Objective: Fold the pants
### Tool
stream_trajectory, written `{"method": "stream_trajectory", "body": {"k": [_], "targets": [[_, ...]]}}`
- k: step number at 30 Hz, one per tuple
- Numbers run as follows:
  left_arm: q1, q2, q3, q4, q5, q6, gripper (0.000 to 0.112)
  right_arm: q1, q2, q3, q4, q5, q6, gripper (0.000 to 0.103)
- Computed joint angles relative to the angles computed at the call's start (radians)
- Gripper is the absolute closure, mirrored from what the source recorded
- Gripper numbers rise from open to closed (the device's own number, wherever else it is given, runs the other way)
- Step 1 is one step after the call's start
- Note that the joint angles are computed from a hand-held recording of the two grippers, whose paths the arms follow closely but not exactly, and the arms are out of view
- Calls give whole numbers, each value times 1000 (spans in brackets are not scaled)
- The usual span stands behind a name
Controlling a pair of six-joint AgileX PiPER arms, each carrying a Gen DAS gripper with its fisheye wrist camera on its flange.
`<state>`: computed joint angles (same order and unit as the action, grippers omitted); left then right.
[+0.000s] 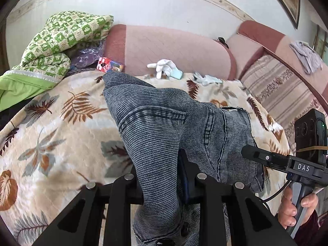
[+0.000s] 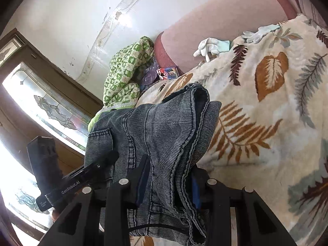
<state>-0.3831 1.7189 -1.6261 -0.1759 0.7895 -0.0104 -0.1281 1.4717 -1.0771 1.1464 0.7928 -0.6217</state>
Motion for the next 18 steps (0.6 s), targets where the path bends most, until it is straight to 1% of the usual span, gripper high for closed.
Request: {"method": "stream_trajectory", "body": {"k": [5,9,11,12,13,14,15,16,17,18], "targets": [[26,75,-82,0,0,1,86,20,99,-107,18,-23,-1,65],[22,168,-135,62,5,-29,84,38,189,-163,13,-47,10,65],[12,235,-169,132,19,-71,77,51,248,-189,-16,-55,39,65],[-5,268,-186,214,30,-125,67,58,275,-199,-44,-65,68,65],[-18,301,-203,296,50,-176,60,71,298,-213,-101,-89,119,63],[-22,323,-216,339,68,-205,58,88,313,-221,-179,-125,183,63],[-18,326,-213,341,71,-214,54,92,325,-223,-217,-138,214,62],[-12,312,-197,330,59,-213,53,80,334,-227,-215,-118,223,49],[-11,290,-181,338,50,-220,53,63,335,-228,-202,-90,231,45],[-20,259,-155,382,33,-251,52,47,319,-217,-193,-76,238,44]]}}
